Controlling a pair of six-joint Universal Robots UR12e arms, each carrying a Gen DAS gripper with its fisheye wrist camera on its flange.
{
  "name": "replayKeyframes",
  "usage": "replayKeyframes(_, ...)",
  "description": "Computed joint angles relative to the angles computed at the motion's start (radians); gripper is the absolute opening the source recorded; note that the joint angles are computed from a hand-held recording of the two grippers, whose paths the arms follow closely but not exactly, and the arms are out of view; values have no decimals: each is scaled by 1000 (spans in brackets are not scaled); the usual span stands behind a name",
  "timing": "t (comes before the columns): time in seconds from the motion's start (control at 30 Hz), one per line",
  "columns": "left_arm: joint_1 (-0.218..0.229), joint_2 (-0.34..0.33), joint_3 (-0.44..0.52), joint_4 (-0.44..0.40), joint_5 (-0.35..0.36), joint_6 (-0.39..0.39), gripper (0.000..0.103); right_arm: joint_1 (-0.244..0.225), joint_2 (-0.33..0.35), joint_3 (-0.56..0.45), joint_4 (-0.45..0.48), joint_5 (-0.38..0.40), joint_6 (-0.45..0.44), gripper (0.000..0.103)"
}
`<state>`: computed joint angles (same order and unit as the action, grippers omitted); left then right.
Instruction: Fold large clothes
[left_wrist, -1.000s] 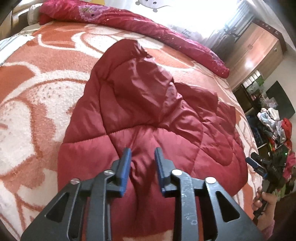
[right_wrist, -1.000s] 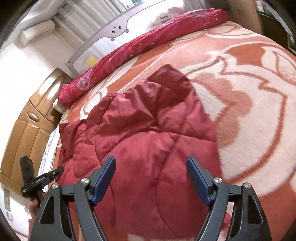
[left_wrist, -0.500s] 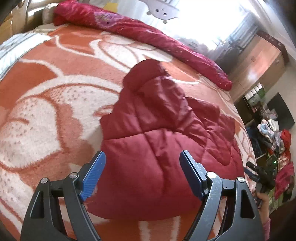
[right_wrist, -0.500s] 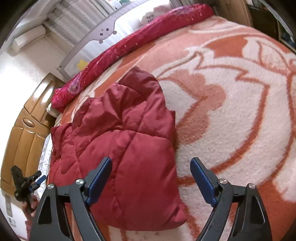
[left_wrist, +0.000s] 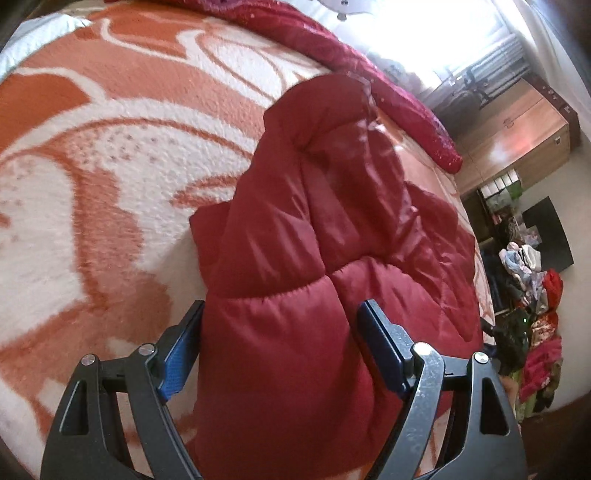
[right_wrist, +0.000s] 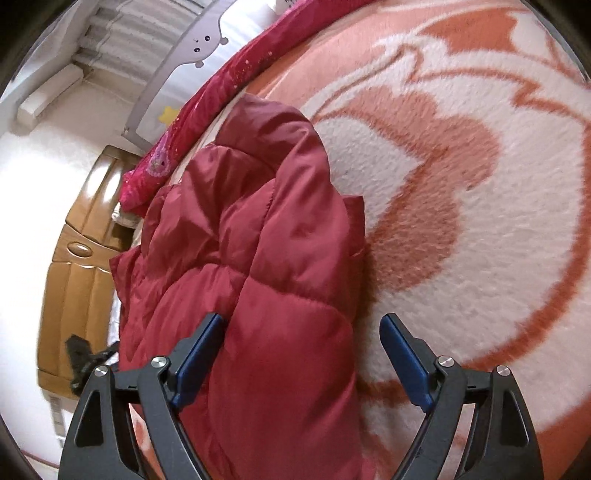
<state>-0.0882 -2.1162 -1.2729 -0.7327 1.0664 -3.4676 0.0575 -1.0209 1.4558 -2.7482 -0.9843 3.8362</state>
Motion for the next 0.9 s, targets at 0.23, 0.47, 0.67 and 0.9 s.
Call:
replayKeyframes(0.23, 14, -40, 6, 18, -143, -74, 87, -11, 49, -41, 4, 109, 21, 91)
replayKeyframes(0.47, 5, -31, -18, 85, -121, -47, 65, -4, 65, -75, 59, 155, -42, 69)
replayKeyframes(0.67, 0, -15, -23, 112, -117, -47, 42, -1, 45, -64, 38, 160, -37, 41)
replayKeyframes(0.9, 25, 56, -108, 193, -186, -44, 33, -1, -30, 16, -17, 178, -37, 33)
